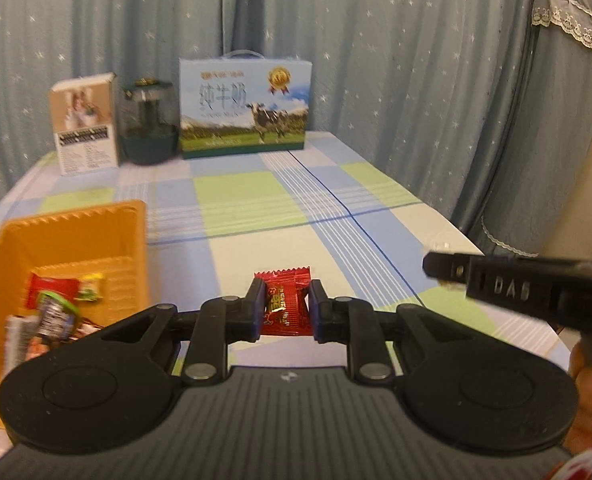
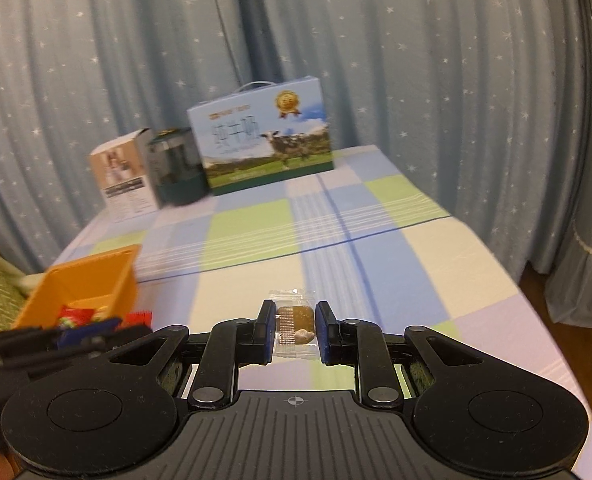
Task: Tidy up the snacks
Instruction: 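Carry the red candy in the left tool while the right tool carries the brown candy over the tray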
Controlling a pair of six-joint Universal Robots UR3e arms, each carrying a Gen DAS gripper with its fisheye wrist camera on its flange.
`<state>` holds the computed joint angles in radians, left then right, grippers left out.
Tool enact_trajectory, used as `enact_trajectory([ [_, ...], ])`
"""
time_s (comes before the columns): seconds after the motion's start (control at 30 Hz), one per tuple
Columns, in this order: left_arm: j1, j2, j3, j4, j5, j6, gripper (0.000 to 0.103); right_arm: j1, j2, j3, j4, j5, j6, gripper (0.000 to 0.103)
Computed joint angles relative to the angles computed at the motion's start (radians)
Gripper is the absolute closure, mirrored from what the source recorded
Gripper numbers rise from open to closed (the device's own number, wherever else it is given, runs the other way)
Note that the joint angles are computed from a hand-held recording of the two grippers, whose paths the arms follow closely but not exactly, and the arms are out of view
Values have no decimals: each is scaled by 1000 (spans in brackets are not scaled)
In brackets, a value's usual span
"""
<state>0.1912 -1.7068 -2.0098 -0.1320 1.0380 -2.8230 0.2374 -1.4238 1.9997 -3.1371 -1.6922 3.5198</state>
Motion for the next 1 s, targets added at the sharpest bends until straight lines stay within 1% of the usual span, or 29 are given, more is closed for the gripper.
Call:
enact_trajectory([
  [0.3,193,239,-71,-205,-105,135,83,158,13,-112,66,-89,60,82],
  [0.5,344,385,-113,-370,-181,220,83,254,61,-223,130,-121,79,82],
  [0.7,482,473,-133,-518,-250,310,83,326,136,-337,176,-136,71,82],
  [1.0,616,525,-127,-655,-312,404,83,388,228,-472,229,-129,57,82],
])
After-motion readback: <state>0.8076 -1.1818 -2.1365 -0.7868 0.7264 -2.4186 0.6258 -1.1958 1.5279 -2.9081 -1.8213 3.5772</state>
